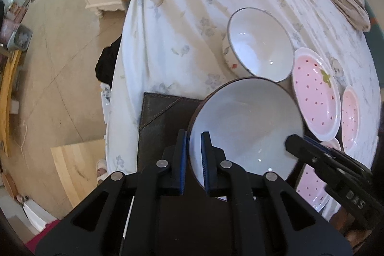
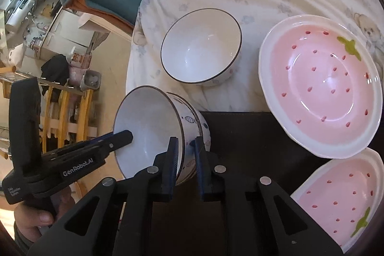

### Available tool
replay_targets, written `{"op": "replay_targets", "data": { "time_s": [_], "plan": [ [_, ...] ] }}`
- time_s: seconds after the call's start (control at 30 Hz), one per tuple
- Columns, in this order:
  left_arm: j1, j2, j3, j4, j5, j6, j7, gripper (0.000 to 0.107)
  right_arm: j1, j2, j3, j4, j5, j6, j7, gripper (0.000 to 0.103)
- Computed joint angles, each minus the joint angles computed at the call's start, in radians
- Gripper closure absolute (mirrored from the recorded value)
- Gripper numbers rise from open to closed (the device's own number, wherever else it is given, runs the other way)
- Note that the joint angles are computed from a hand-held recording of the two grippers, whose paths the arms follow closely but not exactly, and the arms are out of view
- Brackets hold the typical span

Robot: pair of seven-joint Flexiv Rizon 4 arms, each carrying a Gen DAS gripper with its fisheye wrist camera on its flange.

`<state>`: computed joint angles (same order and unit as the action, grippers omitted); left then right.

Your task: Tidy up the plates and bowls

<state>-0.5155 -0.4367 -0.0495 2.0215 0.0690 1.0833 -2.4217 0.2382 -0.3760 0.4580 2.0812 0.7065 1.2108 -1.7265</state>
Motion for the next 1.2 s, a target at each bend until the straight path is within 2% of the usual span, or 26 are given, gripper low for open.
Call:
{"op": "replay_targets", "data": {
  "time_s": [0.2, 0.37, 0.6, 0.67, 0.77, 0.83, 0.93, 1.03, 1.1, 1.17, 1.2],
  "plan": [
    [-0.001, 0.013, 0.004, -0.001, 0.011, 0.004, -0.016, 0.098, -0.008, -0.025, -0.004, -0.011, 0.014, -0.014, 0.006, 0.088],
    [-0.006, 0.01, 0.01, -0.011, 0.014, -0.003, -0.037, 0.098, -0.087, -0.039, 0.022, -0.061, 0.128, -0.101, -0.033, 0.09],
    [-0.017, 0.01, 0.021, -0.028, 0.053, -0.019, -0.062, 0.097, -0.016, -0.016, -0.024, -0.039, 0.089, -0.074, -0.019, 0.09],
    [-0.048, 0.016, 0.045, -0.064, 0.115, -0.08, -0.078, 0.097, -0.024, -0.012, -0.018, -0.04, 0.097, -0.075, -0.039, 0.086],
    [-0.072, 0.026, 0.051, -0.099, 0.19, -0.152, -0.101, 0.087, -0.014, 0.004, -0.025, -0.027, 0.094, -0.047, -0.041, 0.086],
    [-0.069, 0.036, 0.042, -0.096, 0.209, -0.152, -0.112, 0.069, -0.007, 0.013, -0.03, -0.016, 0.085, -0.027, -0.034, 0.086],
    [-0.077, 0.054, 0.042, -0.101, 0.253, -0.162, -0.148, 0.062, -0.004, 0.032, -0.033, 0.002, 0.077, -0.007, -0.027, 0.086],
    [-0.083, 0.073, 0.044, -0.108, 0.298, -0.179, -0.191, 0.057, 0.027, 0.053, -0.053, 0.036, 0.017, 0.029, 0.021, 0.085],
    [-0.086, 0.084, 0.046, -0.112, 0.331, -0.186, -0.228, 0.057, 0.035, 0.065, -0.058, 0.056, -0.016, 0.047, 0.044, 0.076],
    [-0.084, 0.096, 0.045, -0.111, 0.359, -0.183, -0.26, 0.057, 0.017, 0.073, -0.043, 0.064, -0.005, 0.069, 0.031, 0.016],
    [-0.081, 0.1, 0.044, -0.11, 0.372, -0.175, -0.274, 0.057, -0.005, 0.078, -0.019, 0.065, 0.04, 0.106, -0.01, 0.009]
  ]
}}
